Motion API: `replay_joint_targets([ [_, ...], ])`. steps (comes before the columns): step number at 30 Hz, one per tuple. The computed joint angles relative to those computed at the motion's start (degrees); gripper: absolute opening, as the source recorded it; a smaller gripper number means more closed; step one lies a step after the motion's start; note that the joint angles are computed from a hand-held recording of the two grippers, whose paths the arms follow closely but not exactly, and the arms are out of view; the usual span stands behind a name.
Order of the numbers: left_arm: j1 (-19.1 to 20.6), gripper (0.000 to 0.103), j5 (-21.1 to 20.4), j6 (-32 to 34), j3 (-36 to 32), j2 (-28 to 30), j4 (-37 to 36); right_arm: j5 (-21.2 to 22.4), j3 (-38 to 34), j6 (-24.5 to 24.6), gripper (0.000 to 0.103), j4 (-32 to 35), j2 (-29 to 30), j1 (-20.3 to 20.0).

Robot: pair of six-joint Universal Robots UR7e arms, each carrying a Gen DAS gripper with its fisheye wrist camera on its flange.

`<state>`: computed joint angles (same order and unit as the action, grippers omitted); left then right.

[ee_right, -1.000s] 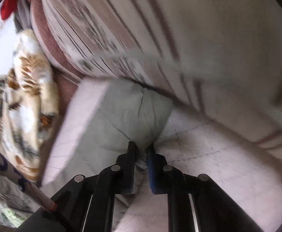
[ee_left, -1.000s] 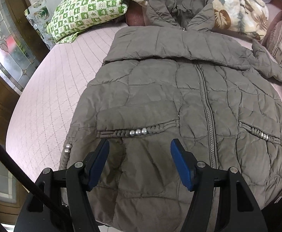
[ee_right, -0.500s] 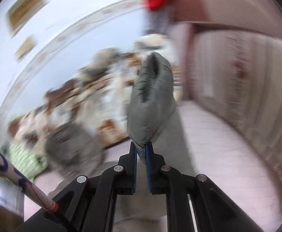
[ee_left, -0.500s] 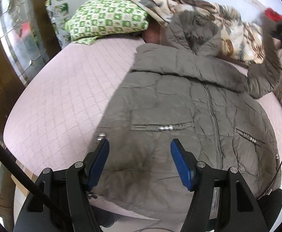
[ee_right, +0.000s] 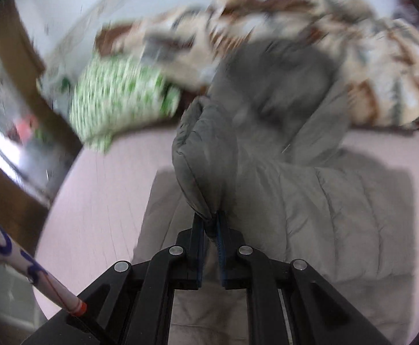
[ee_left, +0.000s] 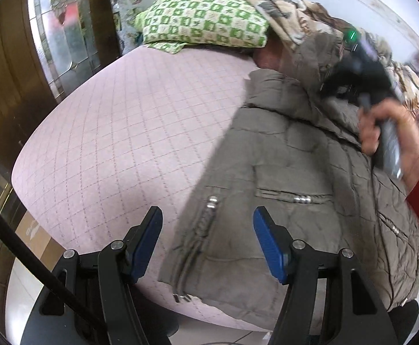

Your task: Fold large clothes

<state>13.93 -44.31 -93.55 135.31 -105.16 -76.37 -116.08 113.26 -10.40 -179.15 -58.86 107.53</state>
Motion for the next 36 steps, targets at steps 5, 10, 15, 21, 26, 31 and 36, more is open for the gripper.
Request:
replay_joint_targets([
  [5,1.86,0.065,2.05,1.26,-1.16,0.25,0.8,-3.41,-1.59,-1.3,0.026,2.96,7.91,-1.26],
  [10,8.84,0.065,4.58,14.78,-2.43,3.49,-13.42,-0.74,4.74,-7.13,0.076,-2.05,3.83,-1.18],
  [15,17.98,0.069,6.49,38.05,-6.53,15.24,-37.64,-1.65,11.87,-11.91,0.08,-7.0,-4.04,-1.98],
  [21,28.72,0.072,3.77,56.2,-17.05,32.07,-55.9,1.59,18.71,-9.4,0.08,-5.1,-16.57,-8.52],
  [26,36.05,0.071,-1.74,59.6,-27.42,43.1,-59.96,5.24,22.59,-6.18,0.08,-3.48,-25.38,-15.88],
  [31,36.6,0.015,-5.57,56.43,-31.29,44.83,-56.62,4.78,24.96,-8.45,0.08,-4.56,-29.75,-20.56],
  [36,35.09,0.014,-2.87,55.63,-29.53,42.85,-55.35,5.15,23.46,-9.91,0.08,-5.07,-29.36,-21.78],
])
